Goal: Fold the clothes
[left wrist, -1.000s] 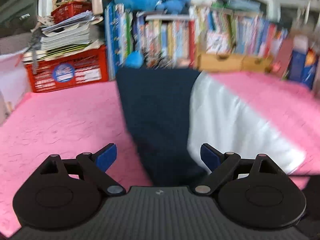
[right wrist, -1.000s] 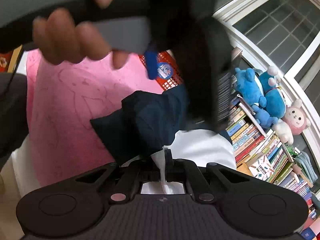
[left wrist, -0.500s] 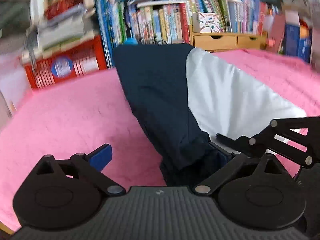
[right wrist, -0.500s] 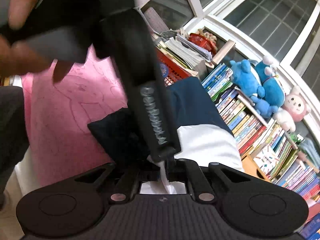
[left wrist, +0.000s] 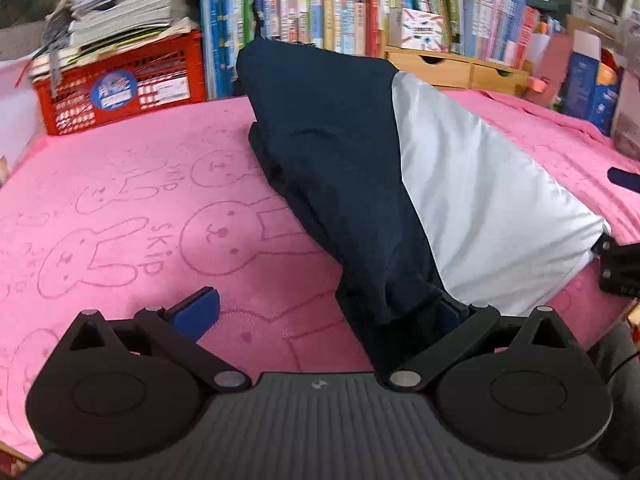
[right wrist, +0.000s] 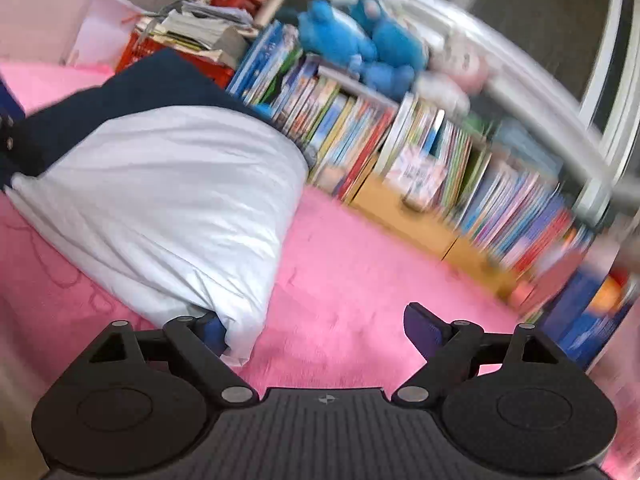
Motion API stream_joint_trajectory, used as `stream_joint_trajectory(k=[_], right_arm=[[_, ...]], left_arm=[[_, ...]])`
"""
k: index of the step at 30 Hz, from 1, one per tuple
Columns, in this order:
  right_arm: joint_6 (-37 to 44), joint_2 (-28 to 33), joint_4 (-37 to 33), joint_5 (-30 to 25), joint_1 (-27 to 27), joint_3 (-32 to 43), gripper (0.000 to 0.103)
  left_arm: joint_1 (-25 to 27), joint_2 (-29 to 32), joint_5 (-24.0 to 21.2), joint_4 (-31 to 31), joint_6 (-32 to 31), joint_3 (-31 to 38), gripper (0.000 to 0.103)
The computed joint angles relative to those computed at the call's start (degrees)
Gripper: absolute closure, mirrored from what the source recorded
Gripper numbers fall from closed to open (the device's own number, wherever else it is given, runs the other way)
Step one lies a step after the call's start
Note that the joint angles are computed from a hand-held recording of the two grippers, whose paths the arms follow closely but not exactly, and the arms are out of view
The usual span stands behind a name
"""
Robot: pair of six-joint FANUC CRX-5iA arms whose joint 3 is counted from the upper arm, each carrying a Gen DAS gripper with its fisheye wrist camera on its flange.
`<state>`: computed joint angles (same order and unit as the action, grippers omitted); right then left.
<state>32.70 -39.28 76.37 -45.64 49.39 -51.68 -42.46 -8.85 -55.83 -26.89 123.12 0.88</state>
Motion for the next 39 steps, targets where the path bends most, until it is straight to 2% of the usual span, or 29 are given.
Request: stream_joint_trajectory(k=[2,3,5,8,10,11,12,13,14,17,19,21,22,24,27,31,35,37,39], right_arm=[[-0.9,-0.61,3.11,-2.3,1.57,-1.48,0.017],[0.04,-0.76,1.7,-2.6,2.04,-1.12,0.017],[4.39,-1.77,-6.28,-4.39,4.51,1.29,0.017],[18.95,-4.55,-24.02,-7.5,8.32,9.1,0.018],[26.09,-7.43,-32.15,-8.41,9.31,13.35,0.019],[27.53,-7.8,-34.51,-8.91,9.66,15.46,0.023],[27.03,-6.6,-35.7,-9.4,9.8,17.96,0.037],[26.04,-4.57,-36.93,-9.23,9.47,20.49,0.048],[25.21,-2.32,-38.37,-8.43,8.78,22.86,0.063],[26.6,7.32,-46.32,-4.01,6.48,31.02,0.079],[32.6,14.66,-52.13,-2.07,5.32,36.6,0.08],[37.96,23.56,-55.82,-3.54,4.72,43.49,0.083],[38.0,28.12,-55.41,-4.64,4.46,46.58,0.084],[38.59,36.13,-54.93,-5.84,3.03,52.58,0.097],[38.24,43.44,-54.98,-6.36,0.78,59.13,0.103],[38.72,49.07,-57.98,-6.54,-1.32,64.94,0.103],[34.88,51.47,-55.75,-4.41,-1.8,65.76,0.101],[35.12,51.13,-59.63,-4.61,-3.22,67.24,0.097],[35.33,48.05,-64.41,-1.39,-5.08,65.55,0.083]], left_arm=[[0.41,-0.38,0.44,0.54,-0.11,-0.48,0.0],[0.59,-0.59,0.81,0.76,-0.2,-0.78,0.0],[0.47,-0.76,1.09,0.34,0.14,-0.95,0.0],[0.28,-1.0,1.62,-0.3,0.94,-1.3,0.0],[0.07,-1.21,2.15,-0.84,1.48,-1.58,0.0],[-0.15,-1.31,2.41,-1.32,1.95,-1.73,0.0],[-0.4,-1.47,2.77,-1.85,2.47,-1.97,0.0],[-0.58,-1.64,3.15,-2.27,2.9,-2.21,0.0],[-0.75,-1.81,3.53,-2.65,3.28,-2.46,0.0],[-1.28,-2.31,4.44,-3.99,4.52,-3.08,0.0],[-1.51,-2.65,5.08,-4.63,5.08,-3.51,0.0],[-1.49,-3.01,5.9,-4.89,5.29,-3.96,0.0],[-1.52,-3.19,6.3,-5.12,5.49,-4.2,0.0],[-1.54,-3.61,7.12,-5.44,5.82,-4.76,0.0],[-1.35,-4.49,8.89,-5.67,5.74,-5.99,0.0],[-0.84,-5.46,11.22,-5.37,5.17,-7.55,0.0],[-1.07,-5.72,12.01,-6.0,5.69,-8.06,0.0],[-1.12,-5.75,12.21,-6.14,5.83,-8.17,0.0],[-1.18,-5.78,12.45,-6.3,5.91,-8.3,0.0]])
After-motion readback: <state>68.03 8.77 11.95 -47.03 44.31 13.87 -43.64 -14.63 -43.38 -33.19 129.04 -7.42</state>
